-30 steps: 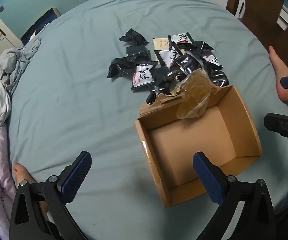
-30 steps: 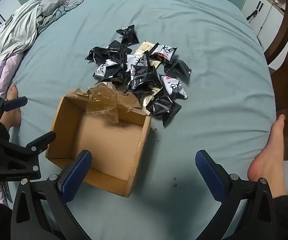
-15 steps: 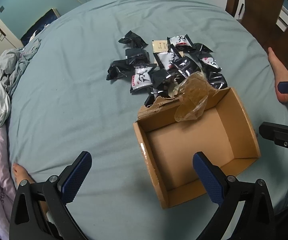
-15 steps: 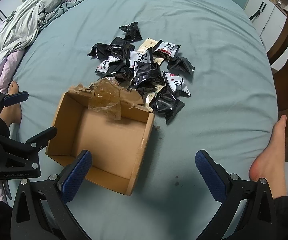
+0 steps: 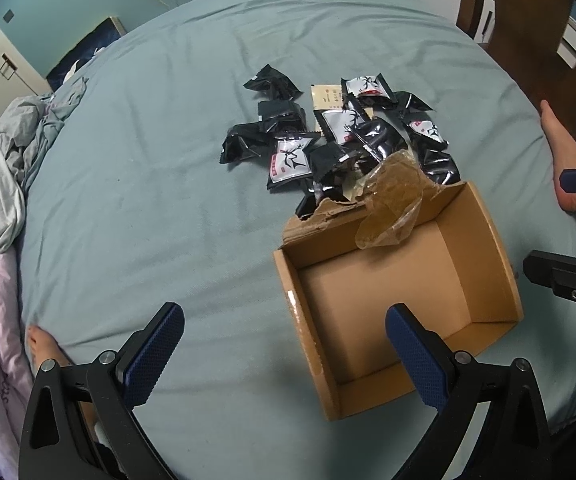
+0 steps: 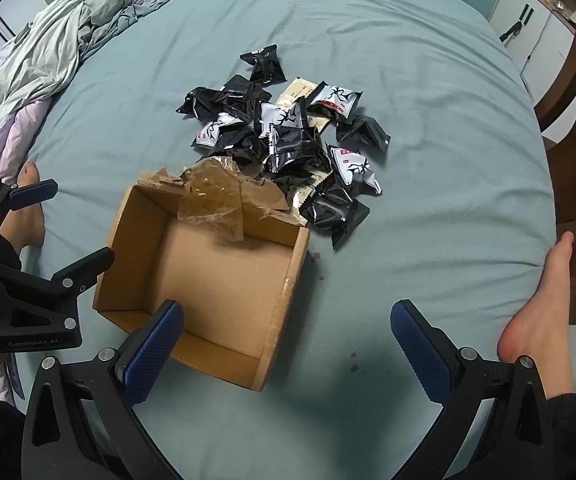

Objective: Organize snacks

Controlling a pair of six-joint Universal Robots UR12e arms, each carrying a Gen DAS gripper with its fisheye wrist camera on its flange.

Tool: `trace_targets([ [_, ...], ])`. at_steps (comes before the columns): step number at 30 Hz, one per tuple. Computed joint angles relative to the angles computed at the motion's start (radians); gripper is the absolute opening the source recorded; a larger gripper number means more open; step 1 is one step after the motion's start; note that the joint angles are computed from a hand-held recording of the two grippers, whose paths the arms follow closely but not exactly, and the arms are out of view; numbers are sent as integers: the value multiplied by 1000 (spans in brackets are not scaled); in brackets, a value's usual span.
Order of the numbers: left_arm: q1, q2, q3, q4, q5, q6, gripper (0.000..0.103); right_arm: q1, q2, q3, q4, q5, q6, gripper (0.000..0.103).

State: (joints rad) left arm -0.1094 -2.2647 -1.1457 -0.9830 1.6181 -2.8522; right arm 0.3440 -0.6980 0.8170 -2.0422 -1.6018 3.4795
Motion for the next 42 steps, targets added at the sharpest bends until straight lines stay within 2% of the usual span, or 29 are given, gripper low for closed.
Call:
trace_targets([
  [21,-1,-1,1,14,4,-3,103,-1,20,-31,32,-11,7,103],
  [42,0,-8,14,-7,2,-11,103,-7,30,-44,38,-8,18,103],
])
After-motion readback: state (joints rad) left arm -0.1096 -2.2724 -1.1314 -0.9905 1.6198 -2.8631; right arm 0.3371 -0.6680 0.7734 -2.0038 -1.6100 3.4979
